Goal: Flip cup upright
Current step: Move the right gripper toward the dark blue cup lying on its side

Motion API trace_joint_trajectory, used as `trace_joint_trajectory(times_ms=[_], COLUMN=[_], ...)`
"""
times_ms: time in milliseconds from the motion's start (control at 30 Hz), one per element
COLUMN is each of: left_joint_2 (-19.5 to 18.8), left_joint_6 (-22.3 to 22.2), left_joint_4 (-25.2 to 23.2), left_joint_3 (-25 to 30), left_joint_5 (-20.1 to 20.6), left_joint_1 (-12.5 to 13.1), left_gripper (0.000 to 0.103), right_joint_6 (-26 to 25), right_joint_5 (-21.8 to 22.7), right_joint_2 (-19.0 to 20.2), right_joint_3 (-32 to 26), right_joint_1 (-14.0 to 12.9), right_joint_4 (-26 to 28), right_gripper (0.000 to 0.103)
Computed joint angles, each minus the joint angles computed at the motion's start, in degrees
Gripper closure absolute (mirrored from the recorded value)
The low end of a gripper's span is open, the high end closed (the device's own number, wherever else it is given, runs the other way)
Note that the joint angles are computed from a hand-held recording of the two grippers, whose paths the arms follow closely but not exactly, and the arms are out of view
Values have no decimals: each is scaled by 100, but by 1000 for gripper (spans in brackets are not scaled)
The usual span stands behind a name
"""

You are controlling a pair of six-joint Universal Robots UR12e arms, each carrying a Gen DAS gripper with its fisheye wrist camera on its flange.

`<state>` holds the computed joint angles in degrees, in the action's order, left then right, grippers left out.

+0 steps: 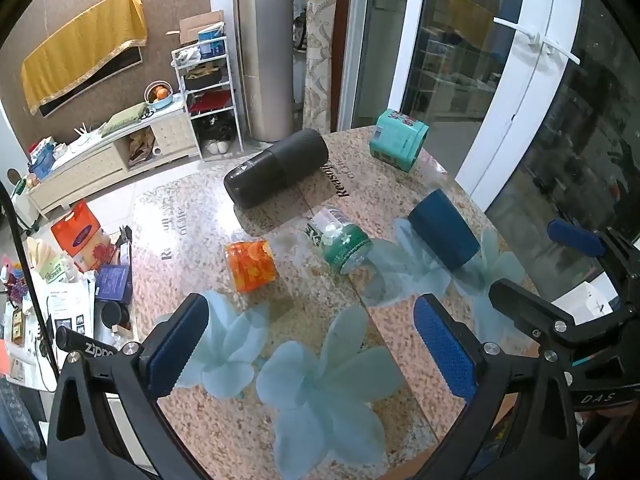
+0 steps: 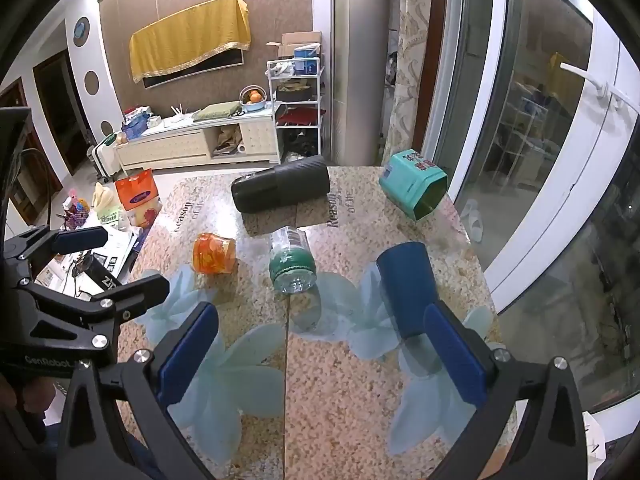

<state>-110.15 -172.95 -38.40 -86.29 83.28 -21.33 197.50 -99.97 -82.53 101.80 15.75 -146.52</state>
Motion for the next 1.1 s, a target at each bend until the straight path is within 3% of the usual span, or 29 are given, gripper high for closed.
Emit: trace_joint_trajectory(times_ms=[367, 533, 667, 867, 933, 1100], left_joint_2=[-139, -276, -440, -682, -756, -903], left_joint_6=[-167, -412, -589, -888, -1027, -1319], left_joint_4=[-198, -277, -518, -942, -1077, -1321], left_joint_3=[164, 331, 523, 790, 868, 991], left_joint_5=[-47, -61, -140, -122, -121, 49], left_joint_1=[-17, -64, -104, -176, -187, -218], left_gripper=[0, 0, 0, 0, 0, 0], right_joint_6=[-192, -391, -786, -1281, -1375, -1719], right_joint_5=[-65, 158, 70, 354, 531, 62], right_joint_2=[48, 109, 224, 552, 649, 988], right_joint_3=[-108, -310, -524, -1054, -1061, -1285], right_joint_1=[-104, -308, -438, -753, -847, -929], right_joint_4=[198, 742, 1233, 2643, 2629, 2690], right_gripper=[0, 0, 0, 0, 0, 0])
